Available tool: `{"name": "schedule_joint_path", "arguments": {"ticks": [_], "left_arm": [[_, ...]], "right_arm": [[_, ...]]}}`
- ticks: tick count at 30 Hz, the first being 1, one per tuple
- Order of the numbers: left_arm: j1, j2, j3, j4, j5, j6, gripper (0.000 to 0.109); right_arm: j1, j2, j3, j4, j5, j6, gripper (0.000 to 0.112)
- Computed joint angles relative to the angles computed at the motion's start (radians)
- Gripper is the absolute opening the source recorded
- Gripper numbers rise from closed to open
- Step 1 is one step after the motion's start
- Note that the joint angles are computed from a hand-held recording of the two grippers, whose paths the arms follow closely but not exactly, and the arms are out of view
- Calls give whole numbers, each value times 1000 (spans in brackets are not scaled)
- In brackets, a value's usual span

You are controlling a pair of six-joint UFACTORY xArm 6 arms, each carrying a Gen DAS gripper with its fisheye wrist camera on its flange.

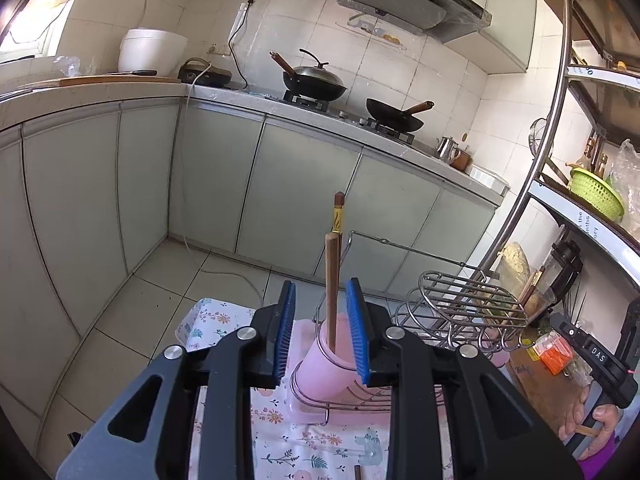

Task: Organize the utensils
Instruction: 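Lower both chopsticks into the tall pink cup and open both tools, then move both tools down toward the utensils lying on the floral cloth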

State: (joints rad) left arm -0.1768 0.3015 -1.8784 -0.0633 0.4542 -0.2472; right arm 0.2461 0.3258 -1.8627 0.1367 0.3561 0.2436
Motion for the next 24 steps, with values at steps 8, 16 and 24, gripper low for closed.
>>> {"name": "schedule_joint_path", "arguments": {"ticks": [8, 16, 24], "left_arm": [[-9, -62, 89, -8, 2, 18, 26], [-17, -88, 146, -42, 13, 37, 26], [-18, -109, 198, -65, 16, 50, 27]], "right_arm": [[22, -51, 81, -13, -25, 14, 21], [40, -84, 138, 12, -25, -7, 21], [49, -102, 183, 43, -27, -17, 21]]}}
